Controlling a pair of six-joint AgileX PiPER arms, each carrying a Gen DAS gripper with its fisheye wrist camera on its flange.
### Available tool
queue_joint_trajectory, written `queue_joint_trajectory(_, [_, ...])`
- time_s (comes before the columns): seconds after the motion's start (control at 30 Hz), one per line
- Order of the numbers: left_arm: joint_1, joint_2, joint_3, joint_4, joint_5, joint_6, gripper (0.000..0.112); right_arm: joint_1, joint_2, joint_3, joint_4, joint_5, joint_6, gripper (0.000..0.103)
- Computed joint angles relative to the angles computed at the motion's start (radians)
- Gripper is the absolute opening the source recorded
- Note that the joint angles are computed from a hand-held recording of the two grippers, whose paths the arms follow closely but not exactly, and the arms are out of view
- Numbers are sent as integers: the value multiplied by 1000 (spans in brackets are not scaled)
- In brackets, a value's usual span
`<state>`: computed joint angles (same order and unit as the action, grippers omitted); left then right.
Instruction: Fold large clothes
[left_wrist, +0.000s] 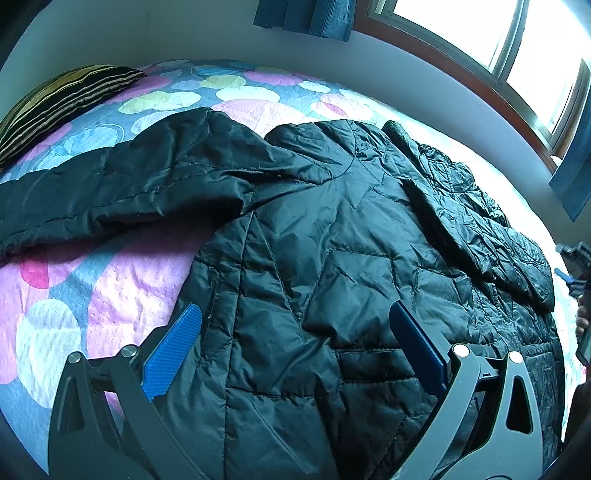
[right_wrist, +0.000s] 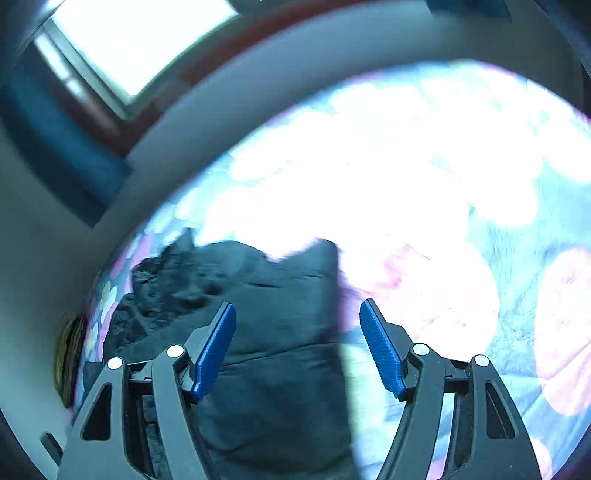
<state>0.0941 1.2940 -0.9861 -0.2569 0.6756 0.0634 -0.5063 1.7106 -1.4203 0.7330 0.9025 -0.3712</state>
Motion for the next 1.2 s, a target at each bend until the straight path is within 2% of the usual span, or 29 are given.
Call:
queue_joint_trajectory(0.07, [-2,2,-1,6,-2,-5,101,-9,61,-23,50,48,-42,69])
queue_joint_trajectory(0.1, [-2,2,-1,6,-2,-5,101,-10,86,-25,78,72,-62,65])
queue_joint_trajectory(0.13, [-2,2,-1,6,-2,-5,101,-3,102,-27,83,83,-67,50])
queue_joint_trajectory(0.23, [0,3,2,3,-3,0,101,13,124,-13,49,66,-40,29])
queue_joint_trajectory(0.3, [-1,9,4,4,-9,1,101,-5,130,27,93,48,-43,26])
queue_joint_trajectory(0.4, [-3,13,7,7,-13,-1,101,-37,123,59,142,47,-96,26])
queue_joint_trajectory(0.5, [-2,12,8,6,-11,2,101,-63,104,63,151,82,-111,32])
queue_joint_trajectory(0.6, [-3,12,8,9,-12,-1,101,-87,66,89,145,111,-138,49])
queue_joint_trajectory(0.7, [-3,12,8,10,-11,-1,101,-110,20,149,136,123,-189,49])
queue_joint_trajectory(0.73, [-2,12,9,10,-11,-1,101,-102,11,160,111,110,-177,38])
queue_joint_trajectory(0.77, [-5,12,9,13,-12,-5,101,-92,14,160,95,106,-170,35])
queue_joint_trajectory(0.9, [-5,11,11,16,-14,-5,101,-58,19,180,67,39,-162,35])
queue_joint_trajectory(1.03, [-5,14,22,12,-26,2,101,-97,-12,194,111,77,-199,42])
queue_joint_trajectory(1.07, [-4,14,23,11,-28,4,101,-116,-39,217,119,85,-222,44])
queue_joint_trajectory(1.13, [-5,14,23,12,-28,2,101,-144,-96,263,123,91,-254,54])
queue_joint_trajectory(1.2, [-5,14,23,12,-29,2,101,-196,-167,326,135,109,-306,57])
